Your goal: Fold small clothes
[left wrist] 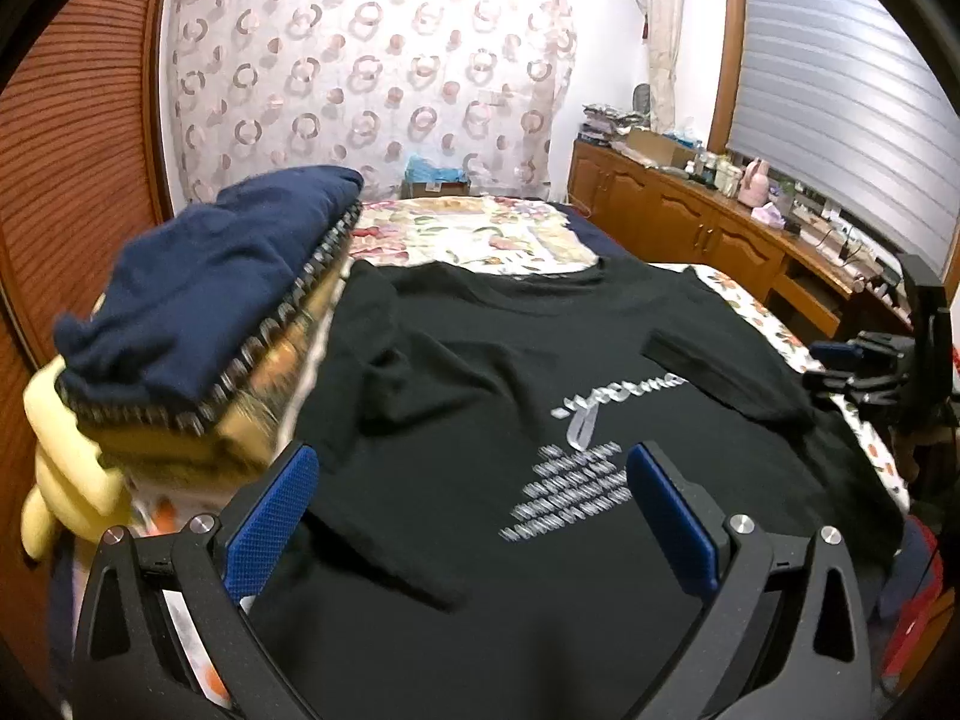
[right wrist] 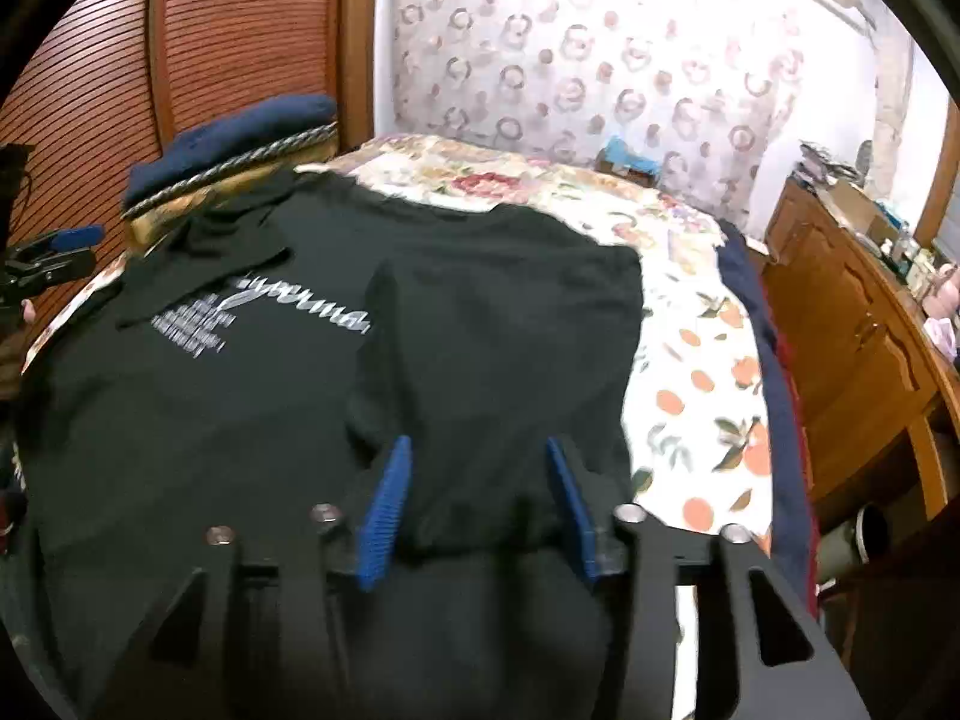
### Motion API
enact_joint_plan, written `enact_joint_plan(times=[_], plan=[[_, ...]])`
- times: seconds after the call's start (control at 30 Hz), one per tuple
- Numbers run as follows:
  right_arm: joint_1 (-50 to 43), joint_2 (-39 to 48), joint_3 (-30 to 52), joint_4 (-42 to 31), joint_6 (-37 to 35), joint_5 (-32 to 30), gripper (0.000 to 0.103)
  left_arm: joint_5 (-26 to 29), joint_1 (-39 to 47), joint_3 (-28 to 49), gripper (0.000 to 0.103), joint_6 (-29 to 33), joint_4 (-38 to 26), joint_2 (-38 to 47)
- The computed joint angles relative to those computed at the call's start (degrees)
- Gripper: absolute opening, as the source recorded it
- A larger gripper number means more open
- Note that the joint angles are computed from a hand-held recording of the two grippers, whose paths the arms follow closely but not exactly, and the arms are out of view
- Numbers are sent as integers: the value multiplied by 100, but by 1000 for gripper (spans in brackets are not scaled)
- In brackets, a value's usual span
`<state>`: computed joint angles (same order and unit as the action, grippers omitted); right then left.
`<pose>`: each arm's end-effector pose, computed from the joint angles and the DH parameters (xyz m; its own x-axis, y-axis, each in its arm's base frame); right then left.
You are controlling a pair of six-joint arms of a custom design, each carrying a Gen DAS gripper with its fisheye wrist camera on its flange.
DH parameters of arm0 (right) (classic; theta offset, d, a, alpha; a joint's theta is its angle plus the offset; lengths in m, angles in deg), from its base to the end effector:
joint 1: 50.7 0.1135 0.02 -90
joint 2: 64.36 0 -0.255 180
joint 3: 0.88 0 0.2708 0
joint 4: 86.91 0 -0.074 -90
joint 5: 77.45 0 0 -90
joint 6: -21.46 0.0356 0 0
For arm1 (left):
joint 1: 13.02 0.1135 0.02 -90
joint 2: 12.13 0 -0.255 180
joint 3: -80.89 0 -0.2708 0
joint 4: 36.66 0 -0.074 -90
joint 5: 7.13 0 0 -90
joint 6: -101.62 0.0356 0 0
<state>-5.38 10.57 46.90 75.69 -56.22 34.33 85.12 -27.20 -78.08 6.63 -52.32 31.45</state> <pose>0.1999 0.1834 0.1611 -0.5831 -0.3079 -0.7518 -0.3582 0.9280 -0.1022 0.1659 -0.0434 0.1177 -0.6213 0.0673 -0.7807 0.2215 0.9708 -0.0925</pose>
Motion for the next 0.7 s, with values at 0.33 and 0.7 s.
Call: enact_joint_plan(times=[0.33, 0.7], plan=[[-1229, 1520, 1188, 391, -184, -534, 57, 475, 772, 1978, 68, 1095, 482, 3111], [-1890, 2854, 2456, 204, -370, -1138, 57, -154, 626, 4232, 30, 1266, -368, 5659]])
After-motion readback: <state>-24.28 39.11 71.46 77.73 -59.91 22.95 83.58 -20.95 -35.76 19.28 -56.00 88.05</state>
